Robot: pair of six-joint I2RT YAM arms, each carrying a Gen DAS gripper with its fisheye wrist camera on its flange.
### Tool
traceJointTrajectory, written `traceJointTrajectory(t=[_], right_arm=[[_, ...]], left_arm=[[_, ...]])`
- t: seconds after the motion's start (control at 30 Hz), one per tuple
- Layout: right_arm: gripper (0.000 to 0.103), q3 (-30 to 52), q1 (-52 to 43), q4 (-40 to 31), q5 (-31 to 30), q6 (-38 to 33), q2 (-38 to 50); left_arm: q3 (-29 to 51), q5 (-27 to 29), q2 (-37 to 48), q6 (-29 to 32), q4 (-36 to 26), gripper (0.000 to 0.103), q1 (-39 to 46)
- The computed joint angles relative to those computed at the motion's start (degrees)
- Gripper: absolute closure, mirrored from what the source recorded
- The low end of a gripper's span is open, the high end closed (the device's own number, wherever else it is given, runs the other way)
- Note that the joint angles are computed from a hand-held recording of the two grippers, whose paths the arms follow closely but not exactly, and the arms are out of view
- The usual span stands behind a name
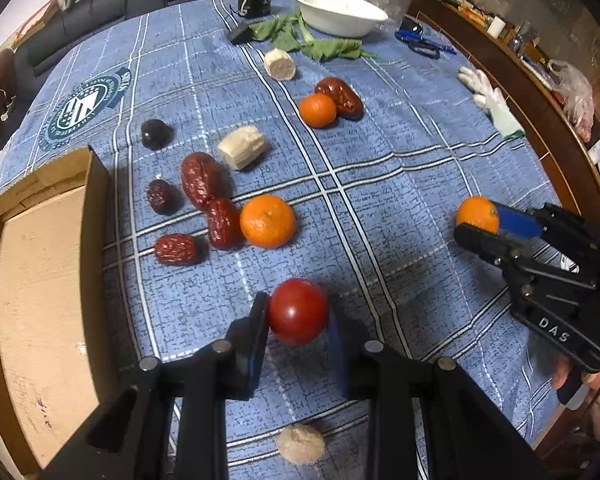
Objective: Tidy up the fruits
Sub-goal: 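Grasp the red tomato with the left gripper while the right gripper holds the mandarin, then carry both fruits over the tray and open both grippers to release them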
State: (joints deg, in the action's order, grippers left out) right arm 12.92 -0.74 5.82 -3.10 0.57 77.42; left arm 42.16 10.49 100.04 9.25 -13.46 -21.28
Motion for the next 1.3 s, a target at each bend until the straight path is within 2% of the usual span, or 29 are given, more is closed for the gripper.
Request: traceJointTrajectory(t=[0.4, 0.7, 1.03, 1.3], right_arm=[[0.069, 0.37, 7.23, -1.85, 2.73, 5.89, -2.51], [0.07, 6.49, 20.36, -4.25, 7.93, 12.62, 0.27], [0.07, 21.71, 34.41, -5.46, 9.56, 17.28, 13.96], [0.07, 38.51, 40.82, -7.7, 7.84, 16.15, 28.98]], left_arm=[[-2.42, 3.31, -5.64, 1.2, -0.46, 0.072, 4.82], [-3.61, 8.39, -9.67, 6.76, -3.2, 0.072, 16.46], [0.05, 12.35, -5.33, 16.93, -5.97, 0.072, 36.12], [4.67, 9.56, 2.38, 21.07, -1.85, 0.072, 45.49]])
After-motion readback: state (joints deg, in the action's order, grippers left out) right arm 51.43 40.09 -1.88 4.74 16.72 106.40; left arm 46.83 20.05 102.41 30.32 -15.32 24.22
